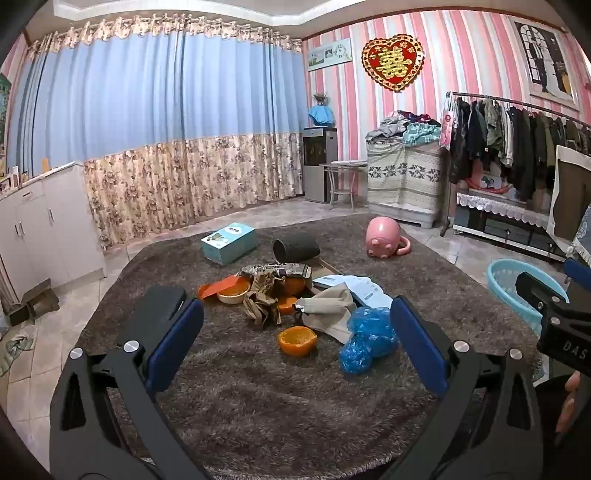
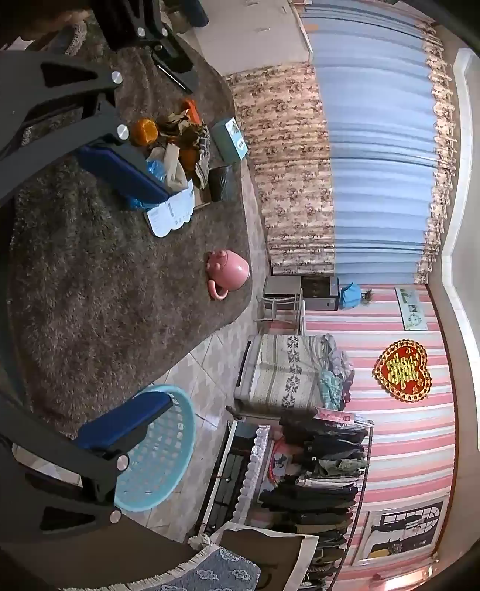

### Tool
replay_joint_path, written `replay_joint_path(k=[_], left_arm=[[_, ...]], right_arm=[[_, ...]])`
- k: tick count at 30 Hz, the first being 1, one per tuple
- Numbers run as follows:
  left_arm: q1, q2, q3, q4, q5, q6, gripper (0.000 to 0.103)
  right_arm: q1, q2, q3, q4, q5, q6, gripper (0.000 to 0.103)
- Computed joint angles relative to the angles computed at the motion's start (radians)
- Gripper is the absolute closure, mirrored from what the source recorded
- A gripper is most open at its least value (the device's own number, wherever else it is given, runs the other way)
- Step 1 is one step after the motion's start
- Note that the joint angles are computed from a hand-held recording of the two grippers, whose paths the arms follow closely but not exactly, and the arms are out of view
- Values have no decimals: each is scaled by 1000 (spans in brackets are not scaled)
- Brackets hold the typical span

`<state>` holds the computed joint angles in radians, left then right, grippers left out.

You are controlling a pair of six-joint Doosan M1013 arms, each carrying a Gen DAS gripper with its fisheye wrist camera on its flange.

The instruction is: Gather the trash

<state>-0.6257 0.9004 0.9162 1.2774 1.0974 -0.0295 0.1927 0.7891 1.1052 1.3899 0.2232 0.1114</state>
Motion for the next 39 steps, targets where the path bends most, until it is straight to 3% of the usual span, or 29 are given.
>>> replay_joint_path(k=[2,7,22,39], left_arm=[[0,1,-2,-4,-2,5,5],[2,1,0,-9,-14,-2,5],[-4,-21,14,6,-3,-3,5],[-4,-33,37,11,2,-27,5]], right_arm=[[-1,-1,-1,-40,7,50,4],[-3,-6,10,65,1,-65,4],[-4,-4,-2,-37,-9,50,4],[-1,-10,15,17,-33,0,4]])
